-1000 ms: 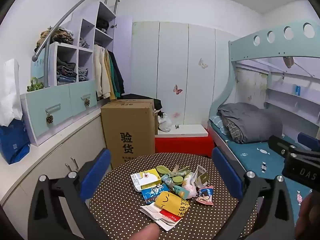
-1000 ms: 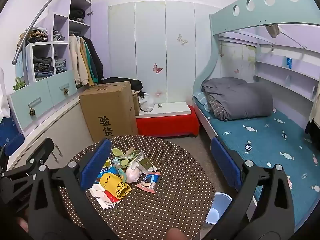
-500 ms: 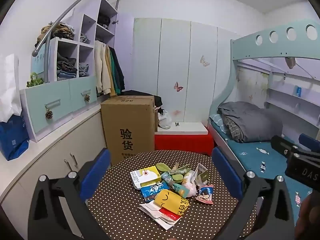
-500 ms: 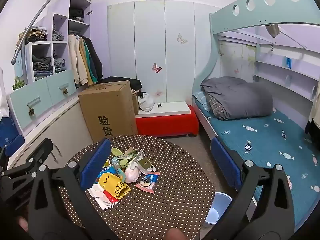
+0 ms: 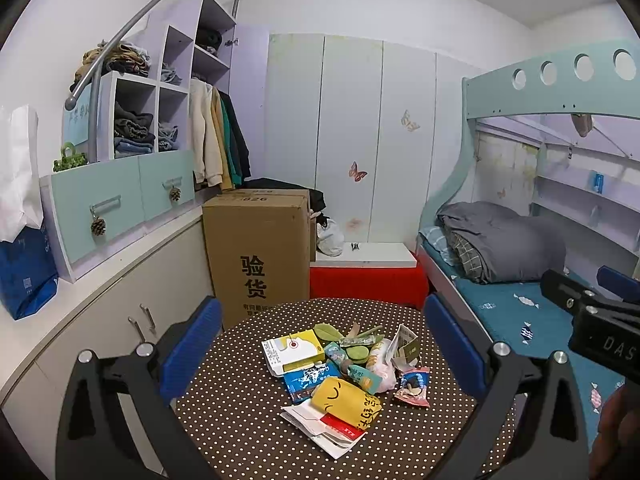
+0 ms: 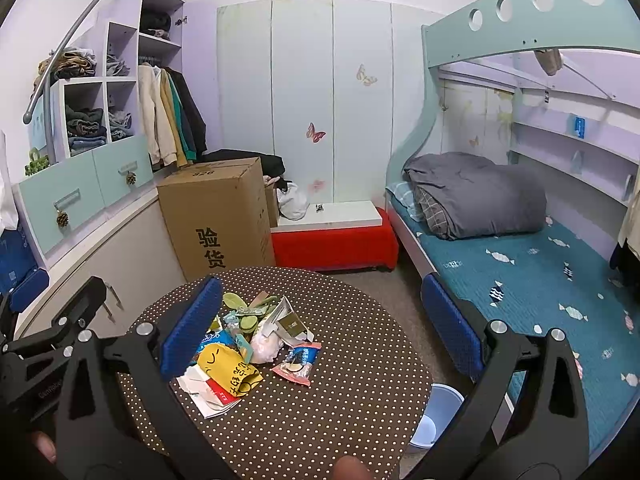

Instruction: Collect trash

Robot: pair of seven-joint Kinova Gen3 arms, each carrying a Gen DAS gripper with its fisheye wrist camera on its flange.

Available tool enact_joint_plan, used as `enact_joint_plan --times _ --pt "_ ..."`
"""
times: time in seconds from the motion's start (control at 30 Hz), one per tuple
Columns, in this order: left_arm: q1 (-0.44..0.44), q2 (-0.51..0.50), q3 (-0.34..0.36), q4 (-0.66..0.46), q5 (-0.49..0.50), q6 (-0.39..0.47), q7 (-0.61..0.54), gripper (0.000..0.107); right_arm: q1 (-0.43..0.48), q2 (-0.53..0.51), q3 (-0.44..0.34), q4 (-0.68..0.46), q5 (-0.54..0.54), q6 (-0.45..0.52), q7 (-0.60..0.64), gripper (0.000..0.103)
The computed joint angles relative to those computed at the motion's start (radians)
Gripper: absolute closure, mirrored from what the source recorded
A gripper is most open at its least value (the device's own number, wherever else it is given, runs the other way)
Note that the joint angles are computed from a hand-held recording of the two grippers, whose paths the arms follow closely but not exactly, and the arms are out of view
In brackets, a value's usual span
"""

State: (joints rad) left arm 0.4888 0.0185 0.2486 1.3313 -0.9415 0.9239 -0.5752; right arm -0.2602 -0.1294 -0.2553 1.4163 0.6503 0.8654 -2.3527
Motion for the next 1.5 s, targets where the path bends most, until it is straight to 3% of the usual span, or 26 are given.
enact_joint_plan --times 0.67,1.2,1.5 --pt "-0.008 -0.002 -0.001 0.015 -0.005 -0.012 0.007 0.009 -0.009 0.008 -0.001 -0.016 0.014 0.021 -0.005 0.005" --pt "-0.050 0.040 -0.065 0.030 0.141 -0.016 -0.083 0.009 -0.061 0.119 0.082 -0.071 -0.051 0.077 0.061 0.005" --pt "-0.095 0.076 -0.107 0.082 0.287 -0.024 -0.203 0.009 -0.063 0.237 0.160 -0.080 -0.188 0.089 0.172 0.005"
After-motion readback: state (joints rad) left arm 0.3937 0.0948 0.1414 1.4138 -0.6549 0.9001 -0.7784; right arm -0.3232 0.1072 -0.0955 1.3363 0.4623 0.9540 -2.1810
